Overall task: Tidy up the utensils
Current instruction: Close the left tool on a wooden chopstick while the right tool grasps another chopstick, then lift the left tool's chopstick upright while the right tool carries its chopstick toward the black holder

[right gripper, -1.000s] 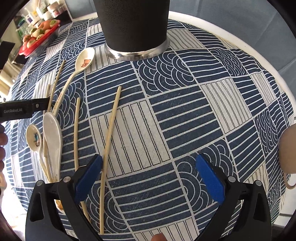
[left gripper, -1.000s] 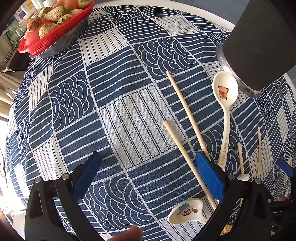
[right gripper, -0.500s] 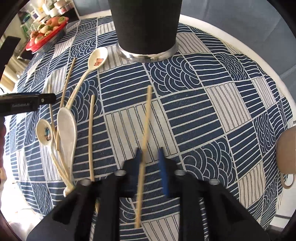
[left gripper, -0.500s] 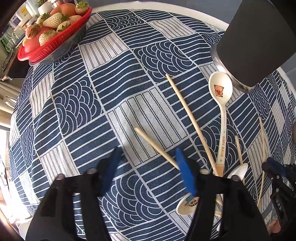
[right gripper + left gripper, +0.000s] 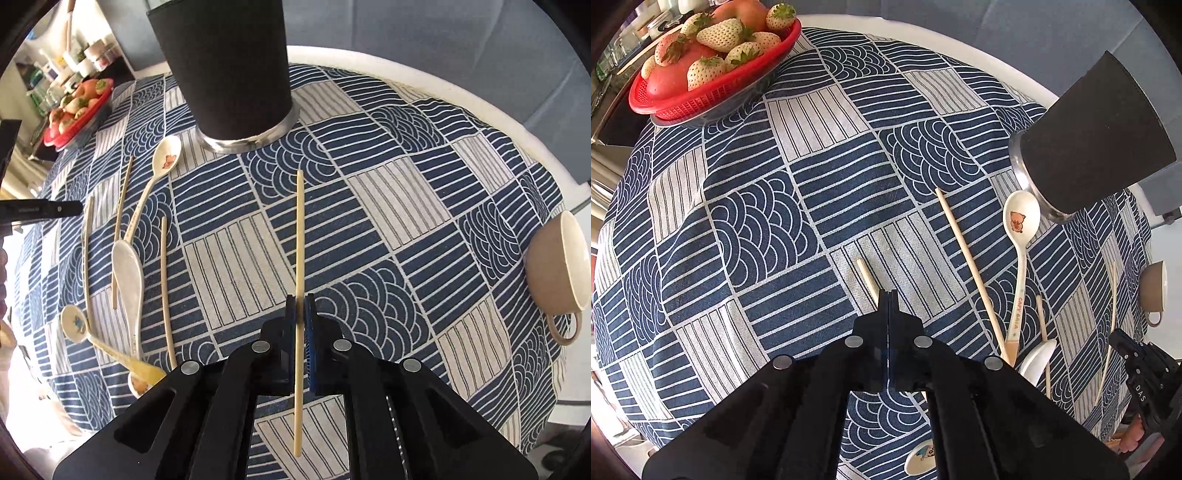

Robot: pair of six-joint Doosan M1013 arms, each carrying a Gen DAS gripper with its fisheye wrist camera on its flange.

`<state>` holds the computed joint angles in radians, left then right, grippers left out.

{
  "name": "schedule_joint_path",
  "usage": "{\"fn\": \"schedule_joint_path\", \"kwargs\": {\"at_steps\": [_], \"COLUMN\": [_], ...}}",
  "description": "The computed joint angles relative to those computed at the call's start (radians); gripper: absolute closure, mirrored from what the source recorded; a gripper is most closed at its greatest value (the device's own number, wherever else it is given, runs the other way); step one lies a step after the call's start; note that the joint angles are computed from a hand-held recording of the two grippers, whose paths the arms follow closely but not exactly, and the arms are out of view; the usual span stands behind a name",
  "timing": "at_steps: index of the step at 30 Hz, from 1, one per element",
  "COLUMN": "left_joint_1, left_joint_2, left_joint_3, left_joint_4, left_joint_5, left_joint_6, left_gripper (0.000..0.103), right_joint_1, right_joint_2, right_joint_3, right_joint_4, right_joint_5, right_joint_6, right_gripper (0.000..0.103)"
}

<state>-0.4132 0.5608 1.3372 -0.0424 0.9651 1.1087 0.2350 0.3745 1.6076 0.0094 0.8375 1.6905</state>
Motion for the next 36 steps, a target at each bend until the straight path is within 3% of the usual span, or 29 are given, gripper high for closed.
{"fn": "schedule_joint_path", "kwargs": {"at_steps": [3,4,5,7,12,15,20,21,22,23,29,36], "left_joint_1": [0.008,0.012,0.019,0.023,0.003,-0.011,-0.063,-0.063,-0.061,-0.058,-0.032,-0.005], "left_joint_2": [0.0,0.001,-0.006,-0.005,-0.008,0.008,0.054,0.057,0.062,0.067,0.063,0.029], "left_joint_3": [0.005,0.007,0.024,0.032,0.032,0.007,-0.064,-0.071,-0.08,-0.091,-0.086,-0.052], "left_joint_4": [-0.037,-0.058,-0.1,-0.146,-0.094,-0.044,0.125,0.115,0.104,0.091,0.06,0.076], "left_joint_5": [0.005,0.01,0.002,0.001,0.035,0.071,0.169,0.175,0.183,0.192,0.194,0.147], "left_joint_6": [-0.03,-0.044,-0.038,-0.036,-0.05,-0.068,-0.082,-0.067,-0.051,-0.043,-0.038,-0.038], "left_gripper": [0.102,0.098,0.093,0.069,0.056,0.054,0.059,0.067,0.089,0.093,0.096,0.098], "right_joint_1": [-0.004,-0.006,-0.006,-0.007,-0.009,-0.01,-0.011,-0.011,-0.011,-0.011,-0.008,-0.009], "right_joint_2": [-0.012,-0.016,-0.02,-0.027,-0.045,-0.051,-0.06,-0.062,-0.064,-0.065,-0.078,-0.101], "right_joint_3": [0.009,0.013,0.017,0.025,0.043,0.048,0.056,0.058,0.059,0.061,0.067,0.068], "right_joint_4": [-0.004,-0.002,-0.003,-0.003,-0.005,-0.012,-0.026,-0.028,-0.029,-0.032,-0.061,-0.105], "right_joint_5": [-0.014,-0.016,-0.018,-0.022,-0.024,-0.026,-0.035,-0.037,-0.039,-0.041,-0.05,-0.082], "right_joint_6": [0.022,0.027,0.033,0.045,0.067,0.088,0.116,0.119,0.121,0.125,0.152,0.196], "right_gripper": [0.098,0.098,0.098,0.098,0.098,0.098,0.098,0.098,0.098,0.098,0.098,0.098]}}
